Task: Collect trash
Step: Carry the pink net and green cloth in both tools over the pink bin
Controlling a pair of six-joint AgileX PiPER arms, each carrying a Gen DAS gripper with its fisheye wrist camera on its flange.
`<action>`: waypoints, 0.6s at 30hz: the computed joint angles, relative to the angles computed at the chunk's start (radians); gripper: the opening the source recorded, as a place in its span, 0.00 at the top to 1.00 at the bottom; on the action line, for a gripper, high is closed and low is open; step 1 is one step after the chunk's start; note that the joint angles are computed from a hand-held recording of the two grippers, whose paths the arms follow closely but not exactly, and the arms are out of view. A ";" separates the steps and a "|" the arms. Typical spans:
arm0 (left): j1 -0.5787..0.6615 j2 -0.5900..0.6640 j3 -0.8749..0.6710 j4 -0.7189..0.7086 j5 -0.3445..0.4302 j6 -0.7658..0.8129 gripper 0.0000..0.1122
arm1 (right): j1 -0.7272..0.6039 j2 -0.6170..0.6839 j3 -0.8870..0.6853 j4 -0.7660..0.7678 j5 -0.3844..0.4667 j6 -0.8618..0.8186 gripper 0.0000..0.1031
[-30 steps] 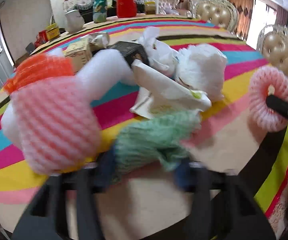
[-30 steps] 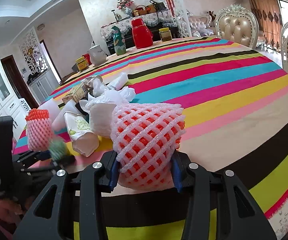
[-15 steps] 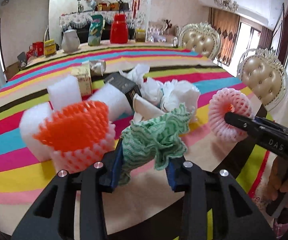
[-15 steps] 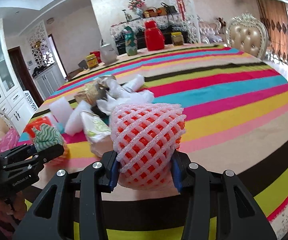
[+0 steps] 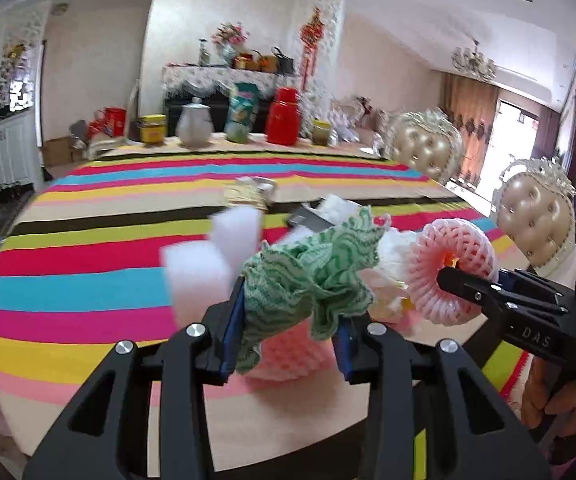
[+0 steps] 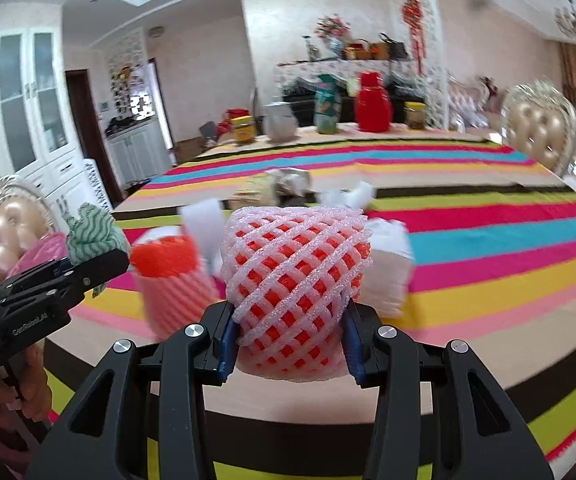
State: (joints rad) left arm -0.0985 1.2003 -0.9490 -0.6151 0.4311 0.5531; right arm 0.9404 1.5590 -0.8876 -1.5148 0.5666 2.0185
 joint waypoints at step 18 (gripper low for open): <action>0.873 -0.073 0.033 -0.510 0.381 0.711 0.65 | 0.146 0.465 -0.741 0.350 -0.116 -0.648 0.59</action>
